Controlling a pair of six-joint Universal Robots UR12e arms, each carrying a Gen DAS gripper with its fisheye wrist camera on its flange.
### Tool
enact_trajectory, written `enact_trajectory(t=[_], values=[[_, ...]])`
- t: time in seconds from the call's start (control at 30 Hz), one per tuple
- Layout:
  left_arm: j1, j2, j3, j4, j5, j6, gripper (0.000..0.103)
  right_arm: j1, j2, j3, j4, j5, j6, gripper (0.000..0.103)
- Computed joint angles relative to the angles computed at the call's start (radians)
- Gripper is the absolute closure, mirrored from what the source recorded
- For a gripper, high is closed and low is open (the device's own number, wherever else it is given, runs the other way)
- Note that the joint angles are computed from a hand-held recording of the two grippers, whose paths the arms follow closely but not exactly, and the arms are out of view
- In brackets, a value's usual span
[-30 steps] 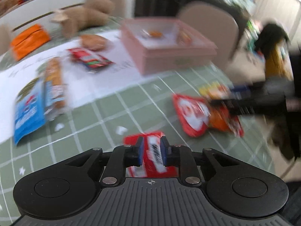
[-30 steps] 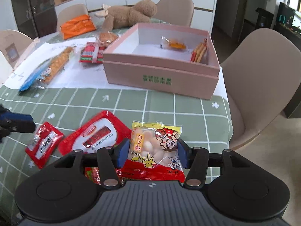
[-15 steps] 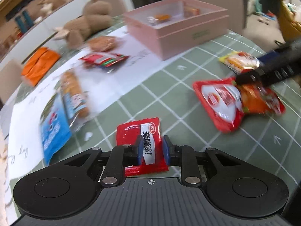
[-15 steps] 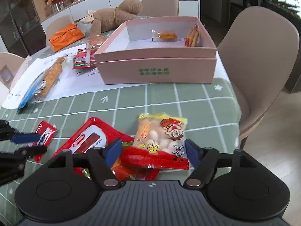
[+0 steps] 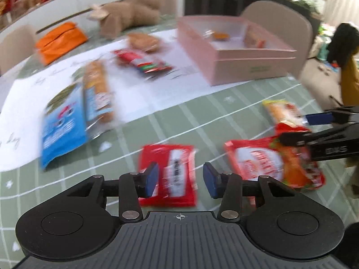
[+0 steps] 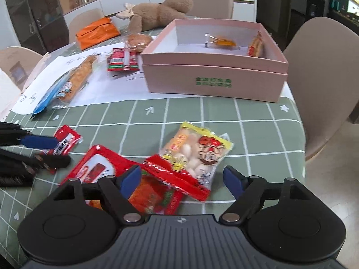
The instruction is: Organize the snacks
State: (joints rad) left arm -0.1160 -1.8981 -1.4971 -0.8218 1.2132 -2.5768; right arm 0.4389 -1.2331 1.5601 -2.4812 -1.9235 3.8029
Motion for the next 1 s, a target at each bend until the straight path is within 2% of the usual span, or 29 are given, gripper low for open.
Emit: enact_trajectory(t=[0.03,0.23,0.37,0.47,0.53,0.57,0.67,0.77,0.83,1.0], values=[[-0.001,-0.005,0.008,-0.013,0.013,-0.006,0.054,0.000,0.000,0.000,0.001,-0.004,0.001,0.021],[-0.010,-0.019,0.013,0.032,0.039,-0.011,0.052,0.009,0.014,-0.018,0.025,-0.034,-0.005,0.017],[0.001,-0.025,0.025,0.015,0.007,-0.045,0.053,0.009,0.015,-0.019,0.025,-0.034,-0.013,0.016],[0.000,-0.027,0.027,0.014,0.029,-0.036,0.053,0.010,0.019,-0.021,0.024,-0.042,-0.012,0.014],[-0.001,-0.031,0.037,-0.023,0.019,-0.003,0.043,0.012,0.022,-0.025,0.027,-0.050,-0.012,0.013],[-0.005,-0.031,0.039,-0.042,0.020,0.025,0.034,0.013,0.024,-0.027,0.029,-0.052,-0.014,0.012],[-0.007,-0.033,0.041,-0.067,-0.010,0.075,0.018,0.015,0.028,-0.031,0.033,-0.057,-0.018,0.010],[0.000,-0.029,0.036,-0.064,-0.045,0.051,0.021,0.013,0.026,-0.028,0.031,-0.053,-0.021,0.010],[0.005,-0.023,0.023,-0.027,-0.058,0.022,0.023,0.014,0.025,-0.027,0.029,-0.053,-0.023,0.010],[-0.006,-0.039,0.039,-0.024,0.003,-0.013,0.023,0.016,0.027,-0.027,0.028,-0.062,-0.016,0.009]])
